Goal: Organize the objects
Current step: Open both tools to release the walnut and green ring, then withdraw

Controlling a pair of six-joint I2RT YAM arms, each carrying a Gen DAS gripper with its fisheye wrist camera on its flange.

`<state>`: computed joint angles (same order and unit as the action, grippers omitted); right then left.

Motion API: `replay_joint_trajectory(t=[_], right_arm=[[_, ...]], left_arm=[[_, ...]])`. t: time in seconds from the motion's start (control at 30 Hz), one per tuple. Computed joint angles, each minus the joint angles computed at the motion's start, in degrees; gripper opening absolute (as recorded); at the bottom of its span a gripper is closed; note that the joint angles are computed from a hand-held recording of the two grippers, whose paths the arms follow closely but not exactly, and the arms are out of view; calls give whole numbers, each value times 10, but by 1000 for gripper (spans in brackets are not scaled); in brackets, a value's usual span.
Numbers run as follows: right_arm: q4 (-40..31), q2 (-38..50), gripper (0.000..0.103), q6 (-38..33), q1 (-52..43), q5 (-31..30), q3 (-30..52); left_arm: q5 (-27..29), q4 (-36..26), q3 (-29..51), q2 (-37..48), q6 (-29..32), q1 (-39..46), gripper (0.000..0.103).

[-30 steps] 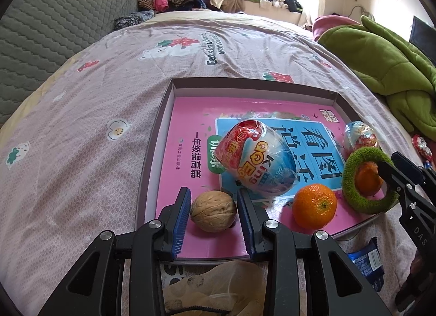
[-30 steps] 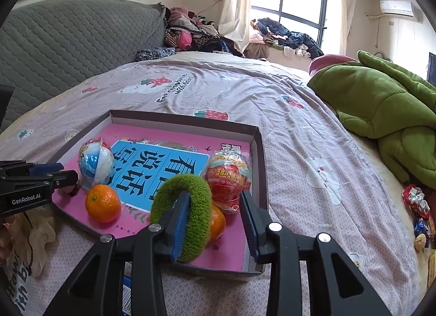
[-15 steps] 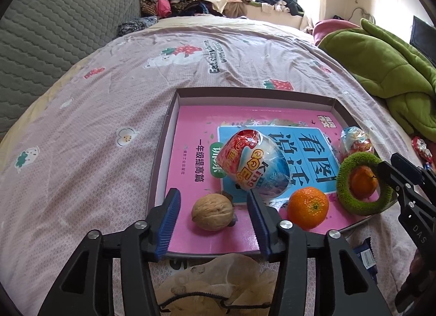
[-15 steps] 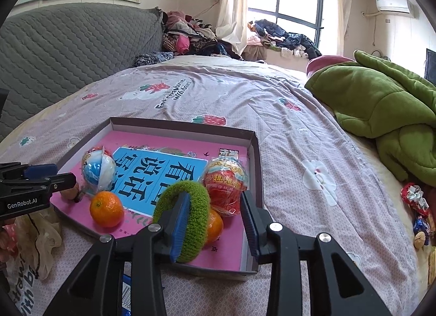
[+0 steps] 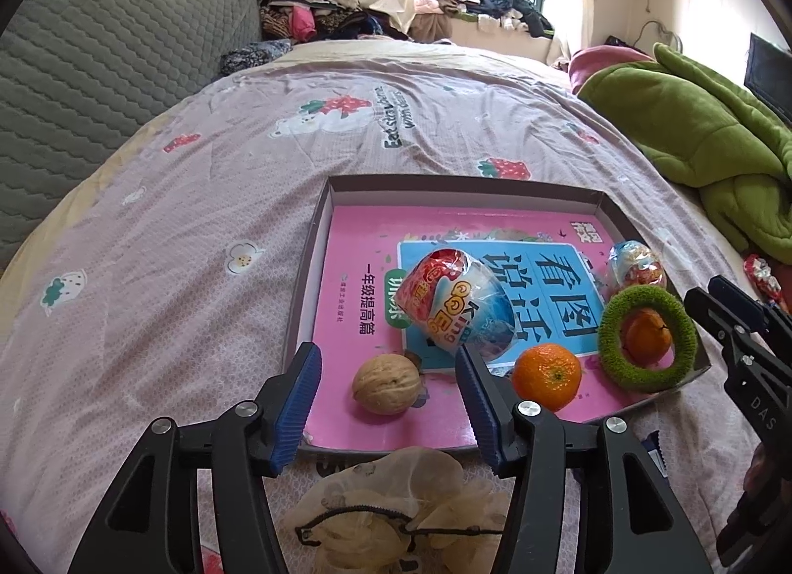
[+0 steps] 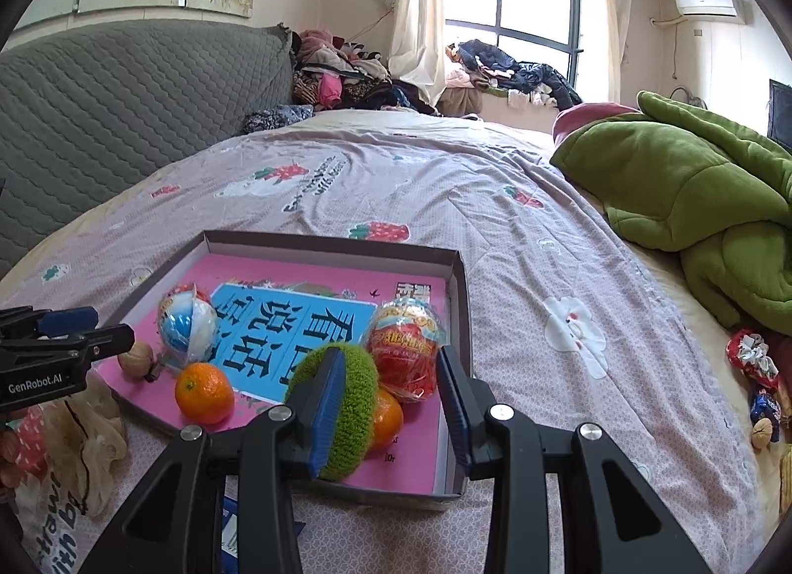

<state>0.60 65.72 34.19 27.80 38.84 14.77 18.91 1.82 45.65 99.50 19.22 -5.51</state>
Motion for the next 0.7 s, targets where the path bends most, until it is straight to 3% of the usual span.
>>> replay_joint_trajectory(t=[0.1, 0.17, 0.43, 0.7], right_arm=[[-25, -26, 39, 4, 11, 10, 5], [-44, -46, 47, 8, 24, 19, 9], [-100, -95, 50, 35, 82, 47, 28], [-164, -123, 61, 81, 148, 90, 48]], left_arm=[[5, -5, -4, -14, -2, 5, 59], [7, -8, -8, -27, -5, 8, 60], [25, -34, -17, -79, -6, 28, 63], [47, -61, -31, -129, 3, 49, 67]])
